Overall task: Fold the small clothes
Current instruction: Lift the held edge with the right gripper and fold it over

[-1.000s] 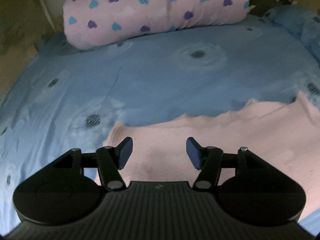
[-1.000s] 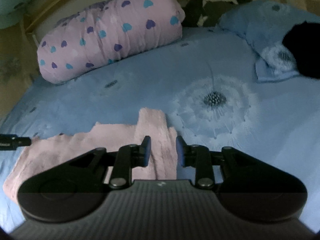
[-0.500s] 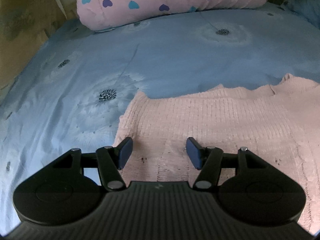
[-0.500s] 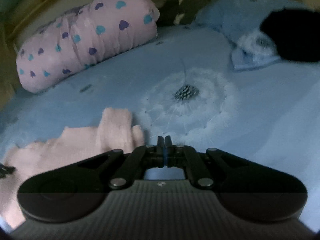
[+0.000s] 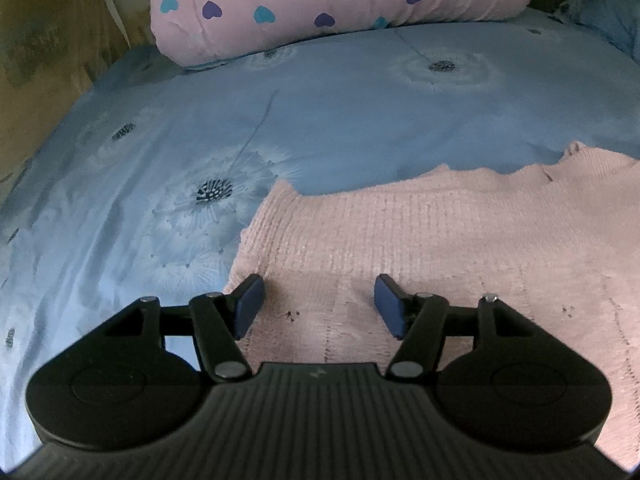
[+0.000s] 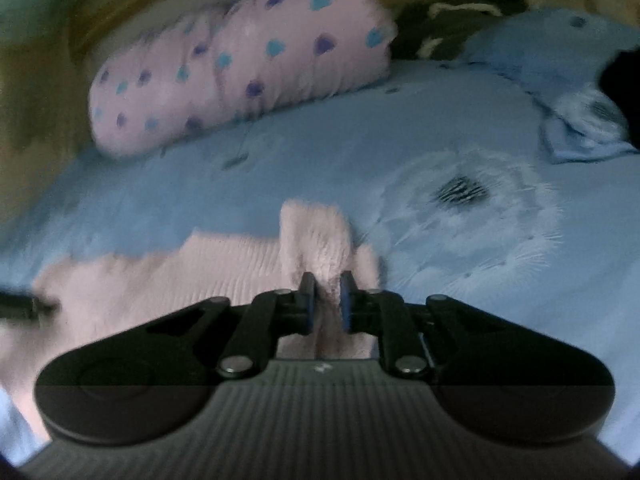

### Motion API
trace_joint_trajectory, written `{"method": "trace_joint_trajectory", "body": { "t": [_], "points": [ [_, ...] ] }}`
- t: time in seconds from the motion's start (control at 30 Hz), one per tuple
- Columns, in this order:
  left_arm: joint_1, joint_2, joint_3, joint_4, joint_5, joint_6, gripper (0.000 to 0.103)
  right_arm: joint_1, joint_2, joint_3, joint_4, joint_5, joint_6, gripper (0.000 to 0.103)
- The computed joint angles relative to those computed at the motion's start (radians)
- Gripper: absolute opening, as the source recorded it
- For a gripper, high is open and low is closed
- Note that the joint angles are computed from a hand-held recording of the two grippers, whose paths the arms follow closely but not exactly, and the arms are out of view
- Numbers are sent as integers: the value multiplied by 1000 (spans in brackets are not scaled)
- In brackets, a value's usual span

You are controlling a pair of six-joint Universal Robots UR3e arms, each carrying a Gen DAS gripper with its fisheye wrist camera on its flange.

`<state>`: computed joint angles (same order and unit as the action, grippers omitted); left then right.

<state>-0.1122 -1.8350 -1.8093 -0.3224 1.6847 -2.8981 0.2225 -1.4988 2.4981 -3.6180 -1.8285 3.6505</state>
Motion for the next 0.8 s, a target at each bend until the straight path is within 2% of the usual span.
{"method": "trace_joint_trajectory", "body": {
  "t": [0.07,0.17,0.2,0.3,0.47,0.6,0.7,0.77,0.8],
  "points": [
    [13,-1,2,-7,-17,-11,69,-45,-21,41,-13,21,57,16],
    [40,11,-1,-20,-61,-12,69,-48,-7,44,24,-10,60,15],
    [54,23,-8,-16,-83,-1,69,-58,-16,51,25,8,63,17],
    [112,63,-30,28,-143,-1,69,-37,-40,47,24,-7,80,17],
    [193,51,39,-69,-252,-10,68,-28,-90,48,6,73,63,17],
    [148,-77,100,-49,-149,14,68,5,-62,-12,86,109,19,18],
    [135,-112,89,24,-119,8,71,42,-6,-65,180,58,11,15],
    [114,-118,106,13,-86,2,71,35,44,-25,56,62,-6,16],
    [112,-111,104,11,-78,2,71,26,33,-19,61,75,-9,16]
  ]
}}
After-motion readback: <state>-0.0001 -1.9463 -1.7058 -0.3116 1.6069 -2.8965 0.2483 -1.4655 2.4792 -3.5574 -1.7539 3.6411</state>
